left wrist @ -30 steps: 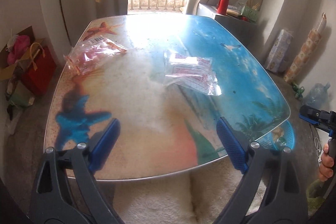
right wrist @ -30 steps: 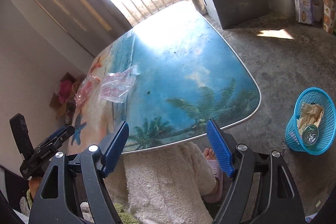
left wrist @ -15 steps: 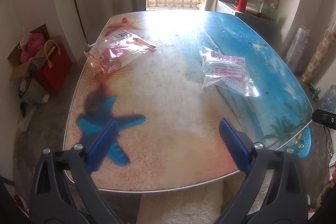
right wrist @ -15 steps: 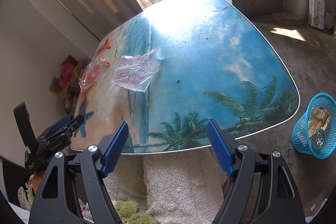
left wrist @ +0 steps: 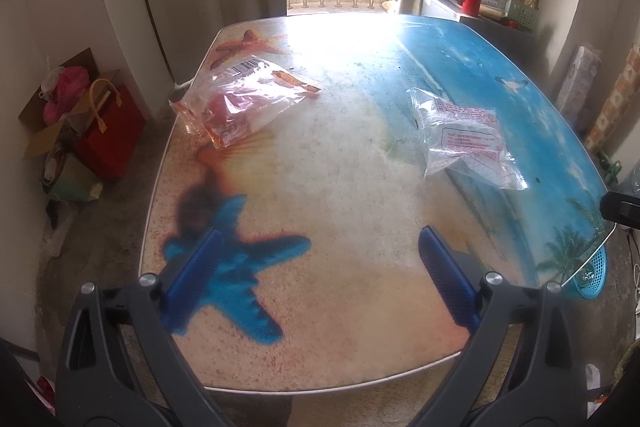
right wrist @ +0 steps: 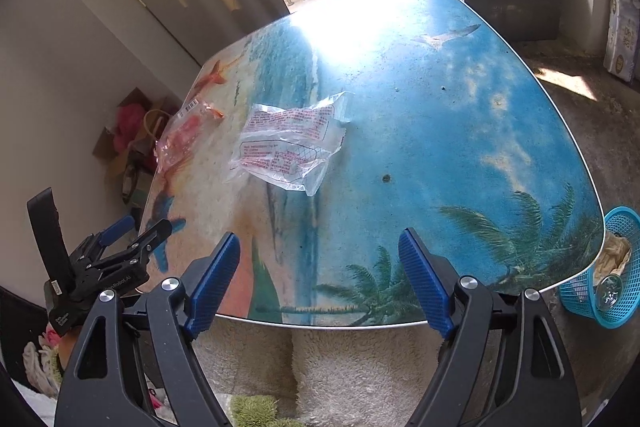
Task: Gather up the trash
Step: 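Bring both grippers back over the table toward the plastic bags, then grasp the clear printed bag with the right gripper while the left gripper grasps the red-filled bag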
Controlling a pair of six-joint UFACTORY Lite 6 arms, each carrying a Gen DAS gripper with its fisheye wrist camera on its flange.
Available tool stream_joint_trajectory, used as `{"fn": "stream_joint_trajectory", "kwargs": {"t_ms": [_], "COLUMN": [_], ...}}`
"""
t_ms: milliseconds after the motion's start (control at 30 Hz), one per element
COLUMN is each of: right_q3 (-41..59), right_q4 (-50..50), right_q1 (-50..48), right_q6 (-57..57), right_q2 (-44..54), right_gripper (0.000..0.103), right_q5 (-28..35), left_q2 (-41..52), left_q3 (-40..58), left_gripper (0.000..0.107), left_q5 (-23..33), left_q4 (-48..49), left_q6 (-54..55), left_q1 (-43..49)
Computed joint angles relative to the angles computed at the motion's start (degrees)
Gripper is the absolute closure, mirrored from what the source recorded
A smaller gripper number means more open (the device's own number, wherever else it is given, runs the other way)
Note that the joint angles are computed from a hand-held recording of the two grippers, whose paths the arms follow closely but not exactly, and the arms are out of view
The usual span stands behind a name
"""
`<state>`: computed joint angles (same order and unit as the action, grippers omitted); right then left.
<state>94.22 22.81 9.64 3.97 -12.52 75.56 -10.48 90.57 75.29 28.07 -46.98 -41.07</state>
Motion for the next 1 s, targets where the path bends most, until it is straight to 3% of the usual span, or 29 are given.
{"fn": "stream_joint_trajectory", "kwargs": {"t_ms": [433, 633, 867, 1000], "right_q3": [12.2, 26.5, 47.3, 44.5], "right_q4": [-8.3, -12.0, -14.2, -20.5], "right_q1": [10.6, 13.6, 18.6, 24.1], "right_q6": [4.4, -0.1, -8.5, -11.0], "right_q2": [11.7, 22.7, 40.6, 41.8], "right_gripper": [0.024, 0.02, 0.017, 0.017], "right_q5": [-2.6, -2.3, 2.6, 0.1], "left_q2": [-0.3, -0.5, -0.6, -1.5], "left_q3": [-2.3, -3.0, -2.3, -2.7], "left_gripper": [0.013, 0.013, 0.013, 0.013], "left_q5": [-3.4, -4.6, -4.8, -4.9], "left_q4": [-4.7, -6.7, -7.5, -7.7], "left_q6": [5.9, 7.9, 9.4, 10.7], "left_q1": [8.3, 11.3, 14.1, 16.1]}}
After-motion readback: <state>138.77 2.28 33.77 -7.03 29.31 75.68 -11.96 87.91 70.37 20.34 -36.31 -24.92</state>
